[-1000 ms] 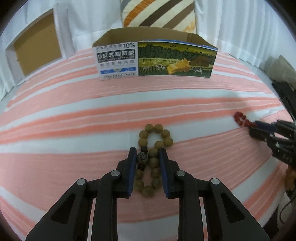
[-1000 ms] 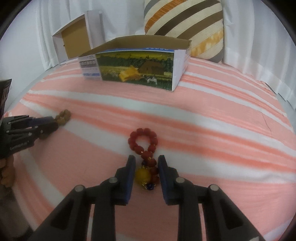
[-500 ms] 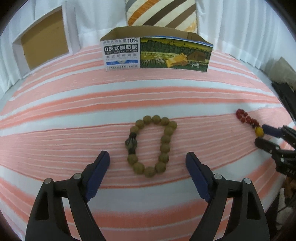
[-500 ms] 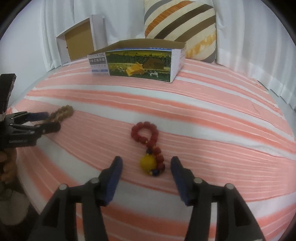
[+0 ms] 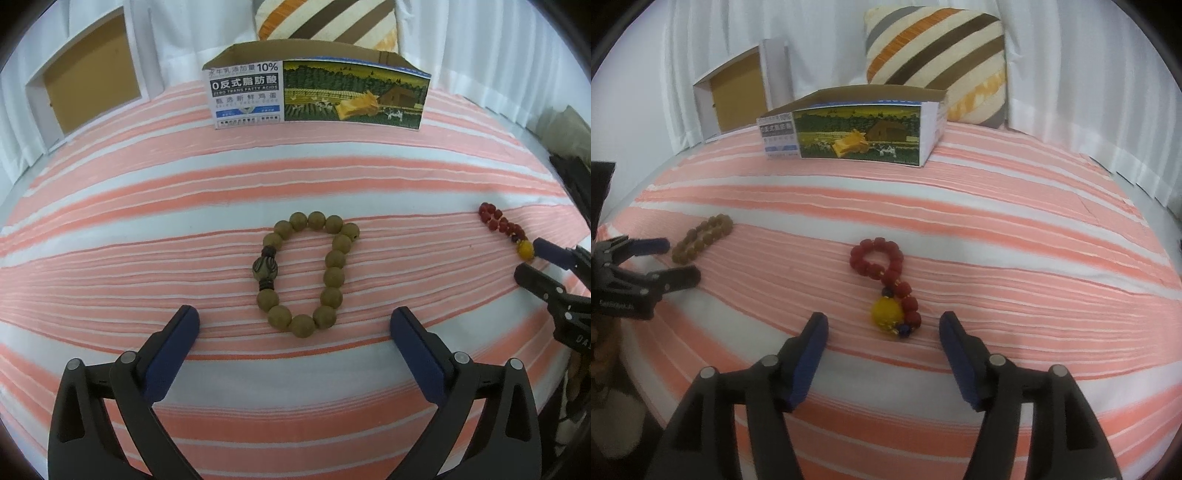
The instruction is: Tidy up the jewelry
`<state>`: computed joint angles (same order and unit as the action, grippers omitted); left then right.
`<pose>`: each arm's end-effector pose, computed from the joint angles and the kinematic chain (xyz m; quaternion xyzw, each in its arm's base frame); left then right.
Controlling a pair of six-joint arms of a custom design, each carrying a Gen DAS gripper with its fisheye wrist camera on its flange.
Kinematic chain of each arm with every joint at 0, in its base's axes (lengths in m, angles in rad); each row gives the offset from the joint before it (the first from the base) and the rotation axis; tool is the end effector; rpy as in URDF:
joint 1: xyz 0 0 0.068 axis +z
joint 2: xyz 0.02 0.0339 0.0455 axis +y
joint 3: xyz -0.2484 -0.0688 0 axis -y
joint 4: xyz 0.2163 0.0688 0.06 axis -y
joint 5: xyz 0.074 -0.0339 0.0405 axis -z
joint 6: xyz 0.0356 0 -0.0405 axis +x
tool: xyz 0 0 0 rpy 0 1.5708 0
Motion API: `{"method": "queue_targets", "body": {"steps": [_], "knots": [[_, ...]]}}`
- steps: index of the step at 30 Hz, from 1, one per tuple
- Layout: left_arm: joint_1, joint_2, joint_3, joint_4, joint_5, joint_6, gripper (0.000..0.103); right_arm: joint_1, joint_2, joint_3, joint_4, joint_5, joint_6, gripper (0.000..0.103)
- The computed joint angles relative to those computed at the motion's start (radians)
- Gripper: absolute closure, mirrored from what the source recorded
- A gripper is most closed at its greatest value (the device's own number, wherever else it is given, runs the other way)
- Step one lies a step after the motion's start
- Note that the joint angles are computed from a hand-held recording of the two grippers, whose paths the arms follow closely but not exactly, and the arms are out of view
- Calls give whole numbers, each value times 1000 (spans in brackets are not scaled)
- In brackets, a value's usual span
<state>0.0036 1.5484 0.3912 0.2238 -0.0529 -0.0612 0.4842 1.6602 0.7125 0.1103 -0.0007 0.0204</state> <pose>0.2215 0.0027 0.0999 -0.0390 0.9485 0.0161 0.3138 0.2571 0.1352 0.1388 -0.2147 0.9085 0.0898 0.3471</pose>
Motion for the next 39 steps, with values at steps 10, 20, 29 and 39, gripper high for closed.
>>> {"method": "queue_targets", "body": {"steps": [10,20,29,39], "knots": [[10,2,45,-95,13,17,0,18,4,16,-32,68,49,28],[50,22,88,-137,75,99,0,0,13,65,-118,11,17,24],[47,86,148,-130,60,71,0,-51,74,162,-185,-25,-34,24],[-21,4,54,-28,53,45,82,-20,74,167,-158,-40,-82,78]]}}
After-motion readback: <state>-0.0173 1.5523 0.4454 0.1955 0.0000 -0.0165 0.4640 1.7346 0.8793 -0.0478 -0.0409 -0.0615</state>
